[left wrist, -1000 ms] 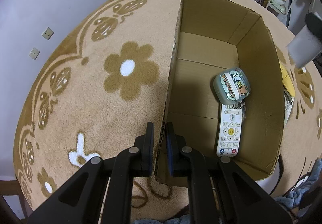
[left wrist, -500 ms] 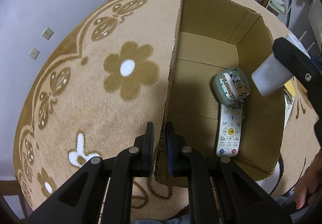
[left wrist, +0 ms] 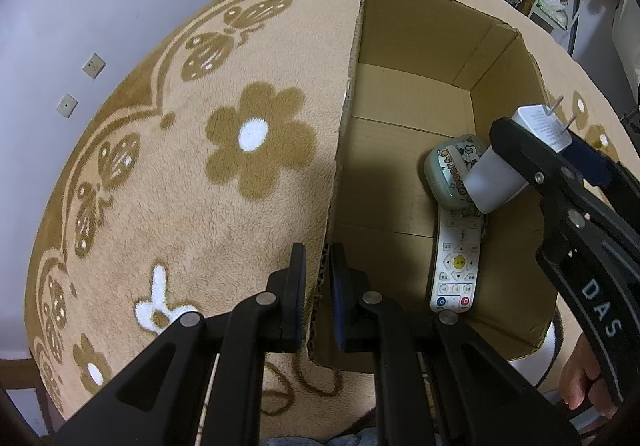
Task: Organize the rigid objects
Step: 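Carry the white charger over the box with the right tool and lower it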
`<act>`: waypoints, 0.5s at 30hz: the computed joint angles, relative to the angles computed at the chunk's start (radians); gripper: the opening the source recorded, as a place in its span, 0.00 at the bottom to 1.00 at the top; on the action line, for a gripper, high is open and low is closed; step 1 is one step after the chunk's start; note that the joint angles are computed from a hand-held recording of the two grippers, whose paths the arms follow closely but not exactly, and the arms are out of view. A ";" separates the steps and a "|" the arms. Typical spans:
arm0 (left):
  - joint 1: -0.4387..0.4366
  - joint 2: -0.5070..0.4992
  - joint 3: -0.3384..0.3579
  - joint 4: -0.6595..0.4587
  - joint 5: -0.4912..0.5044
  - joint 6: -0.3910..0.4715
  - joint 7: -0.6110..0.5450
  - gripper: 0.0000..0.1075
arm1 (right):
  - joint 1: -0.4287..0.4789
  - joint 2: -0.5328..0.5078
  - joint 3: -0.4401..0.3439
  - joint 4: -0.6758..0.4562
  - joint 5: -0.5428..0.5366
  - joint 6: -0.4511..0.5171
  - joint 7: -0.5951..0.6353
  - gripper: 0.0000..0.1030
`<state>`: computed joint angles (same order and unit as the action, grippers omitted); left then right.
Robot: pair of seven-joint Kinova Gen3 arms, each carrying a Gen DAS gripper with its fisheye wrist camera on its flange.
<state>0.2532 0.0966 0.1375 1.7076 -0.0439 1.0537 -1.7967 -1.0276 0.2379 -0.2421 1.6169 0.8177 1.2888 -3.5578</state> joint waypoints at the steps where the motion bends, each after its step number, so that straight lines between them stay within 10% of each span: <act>1: -0.002 0.001 -0.001 -0.001 0.005 0.002 0.000 0.11 | 0.002 -0.001 0.000 0.002 -0.003 -0.005 -0.002 0.55; 10: 0.001 0.005 0.000 -0.003 0.001 0.002 0.001 0.11 | -0.024 0.028 0.006 -0.055 0.003 0.076 0.022 0.56; 15: 0.001 0.005 0.000 -0.002 0.002 0.003 -0.005 0.11 | -0.046 0.018 0.009 -0.067 0.007 0.130 0.009 0.76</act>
<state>0.2537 0.1012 0.1376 1.7060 -0.0419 1.0569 -1.8019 -1.0732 0.2557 -0.2336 1.5502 0.8249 1.4191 -3.5484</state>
